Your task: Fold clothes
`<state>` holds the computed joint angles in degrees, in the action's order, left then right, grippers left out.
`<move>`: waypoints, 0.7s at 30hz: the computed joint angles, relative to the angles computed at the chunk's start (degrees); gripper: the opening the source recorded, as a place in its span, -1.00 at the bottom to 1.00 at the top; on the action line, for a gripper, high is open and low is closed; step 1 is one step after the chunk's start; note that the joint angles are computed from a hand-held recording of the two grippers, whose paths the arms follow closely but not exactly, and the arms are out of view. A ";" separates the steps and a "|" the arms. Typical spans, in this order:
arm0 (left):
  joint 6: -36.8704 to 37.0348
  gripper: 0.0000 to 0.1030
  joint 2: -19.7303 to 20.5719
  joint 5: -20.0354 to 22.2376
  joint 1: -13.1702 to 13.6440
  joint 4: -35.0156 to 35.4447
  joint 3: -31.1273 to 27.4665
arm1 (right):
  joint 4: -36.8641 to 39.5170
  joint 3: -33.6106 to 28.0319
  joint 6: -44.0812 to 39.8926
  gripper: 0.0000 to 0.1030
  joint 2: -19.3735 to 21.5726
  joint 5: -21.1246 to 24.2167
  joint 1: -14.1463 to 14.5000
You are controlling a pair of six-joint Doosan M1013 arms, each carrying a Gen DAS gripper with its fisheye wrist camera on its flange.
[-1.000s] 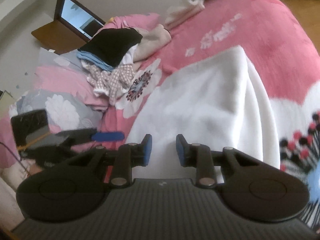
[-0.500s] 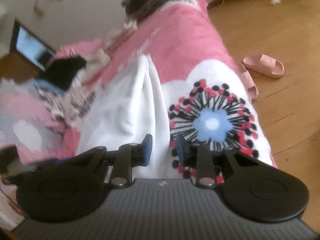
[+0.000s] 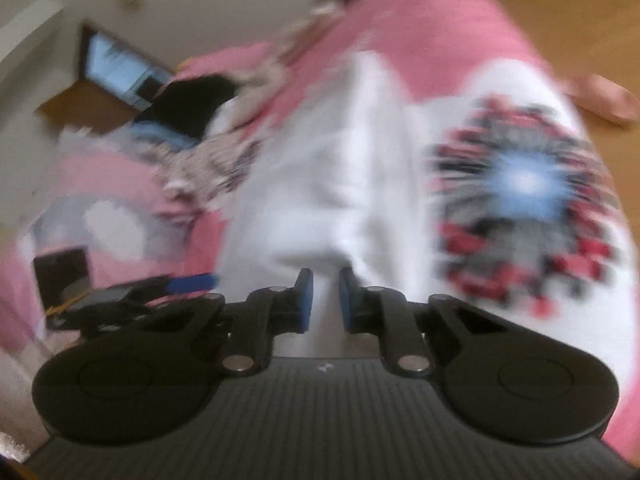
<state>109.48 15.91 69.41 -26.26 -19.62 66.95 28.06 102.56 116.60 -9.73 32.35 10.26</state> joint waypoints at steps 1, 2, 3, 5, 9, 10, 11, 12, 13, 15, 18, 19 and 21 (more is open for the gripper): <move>-0.14 0.78 -0.01 0.01 -0.18 0.52 0.02 | -4.15 0.02 4.34 -0.74 -0.57 0.36 0.20; -0.33 0.79 -0.01 0.02 -0.39 1.12 0.02 | -8.20 0.01 8.57 -0.67 -1.12 0.88 0.41; -0.53 0.82 0.00 0.08 -0.57 1.60 -0.01 | -12.10 0.00 12.63 -0.67 -1.65 1.55 0.61; -1.12 0.85 0.07 0.39 -0.93 2.72 -0.16 | -13.04 0.34 13.99 -0.67 -2.61 -0.33 0.61; -3.41 0.95 0.35 1.60 -2.08 7.07 -0.63 | 5.12 -0.84 -5.33 -0.67 -1.20 -3.47 -0.31; -3.96 0.97 0.43 1.93 -2.37 8.14 -0.75 | 10.58 -1.50 -11.23 -0.67 -0.32 -2.98 -0.46; -5.29 0.99 0.81 3.24 -2.70 9.72 -1.24 | 14.92 -2.10 -16.04 -0.67 0.57 -2.18 -0.47; -7.25 0.99 1.48 5.50 -3.06 11.70 -2.08 | 18.00 -2.67 -19.55 -0.67 1.43 -1.22 -0.40; -8.93 0.99 2.00 7.20 -3.02 12.20 -2.67 | 19.40 -3.16 -21.32 -0.67 2.24 -0.22 -0.21; -11.92 0.99 2.70 9.41 -2.23 10.57 -3.33 | 19.74 -3.69 -21.28 -0.67 3.51 1.50 0.13; -13.24 0.99 3.15 10.91 -2.03 10.39 -3.80 | 14.32 -4.14 -16.00 -0.73 4.14 4.38 0.86; -12.90 0.99 3.04 10.71 -2.26 10.94 -3.68 | 12.72 -4.23 -14.79 -0.73 4.17 5.35 1.10; -12.71 1.00 2.71 10.06 -2.64 11.74 -3.23 | 12.00 -4.52 -14.62 -0.73 4.02 7.45 1.25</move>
<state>96.77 18.62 79.48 -28.90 -7.88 63.71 40.06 98.04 101.99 -5.71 39.80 11.51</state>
